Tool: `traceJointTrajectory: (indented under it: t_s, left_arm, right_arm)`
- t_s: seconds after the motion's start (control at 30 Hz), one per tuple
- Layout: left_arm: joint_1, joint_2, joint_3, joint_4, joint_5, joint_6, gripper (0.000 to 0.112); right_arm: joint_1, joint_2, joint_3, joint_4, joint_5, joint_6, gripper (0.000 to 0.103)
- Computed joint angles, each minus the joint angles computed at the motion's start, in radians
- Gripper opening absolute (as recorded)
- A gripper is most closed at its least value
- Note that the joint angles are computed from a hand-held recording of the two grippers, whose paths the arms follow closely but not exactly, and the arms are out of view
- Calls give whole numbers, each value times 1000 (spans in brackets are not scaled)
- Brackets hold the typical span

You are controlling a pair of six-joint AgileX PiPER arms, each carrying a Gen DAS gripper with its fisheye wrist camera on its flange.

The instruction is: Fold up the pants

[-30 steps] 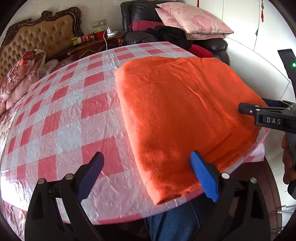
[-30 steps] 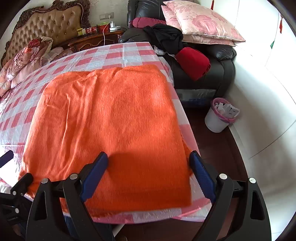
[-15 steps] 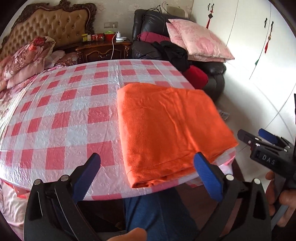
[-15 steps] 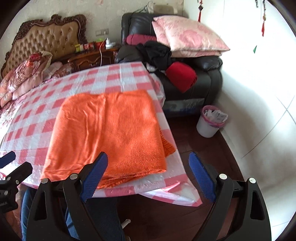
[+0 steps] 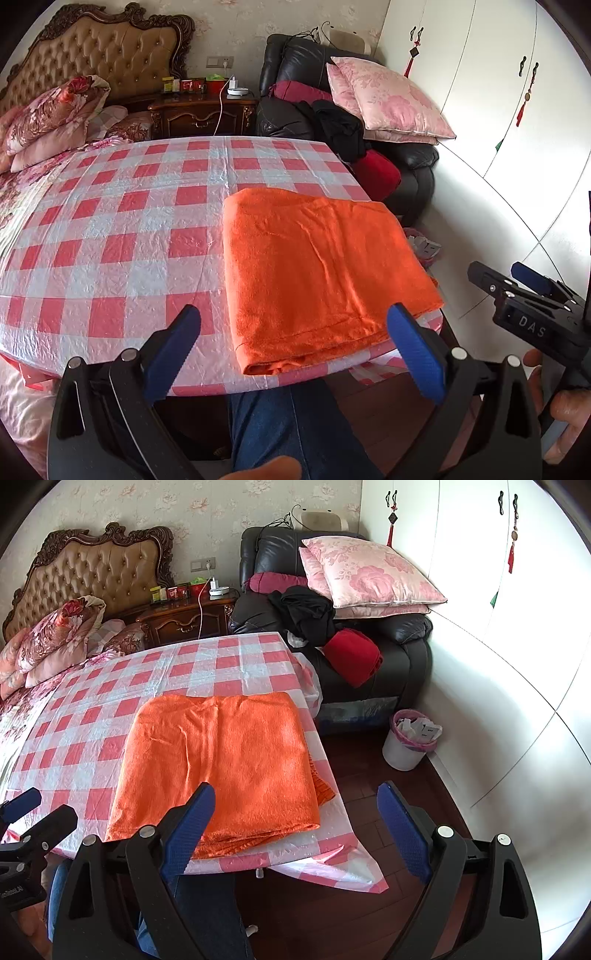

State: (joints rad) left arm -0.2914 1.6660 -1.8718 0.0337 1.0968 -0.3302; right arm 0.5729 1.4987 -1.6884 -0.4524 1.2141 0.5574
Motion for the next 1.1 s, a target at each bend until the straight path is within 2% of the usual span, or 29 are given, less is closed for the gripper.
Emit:
traceJointTrajectory:
  t_s: [1.1]
  left_arm:
    - [-13,4,-2,23,-5,-13,101]
  right_arm:
    - [-8,-7,25,13,-19,-2,87]
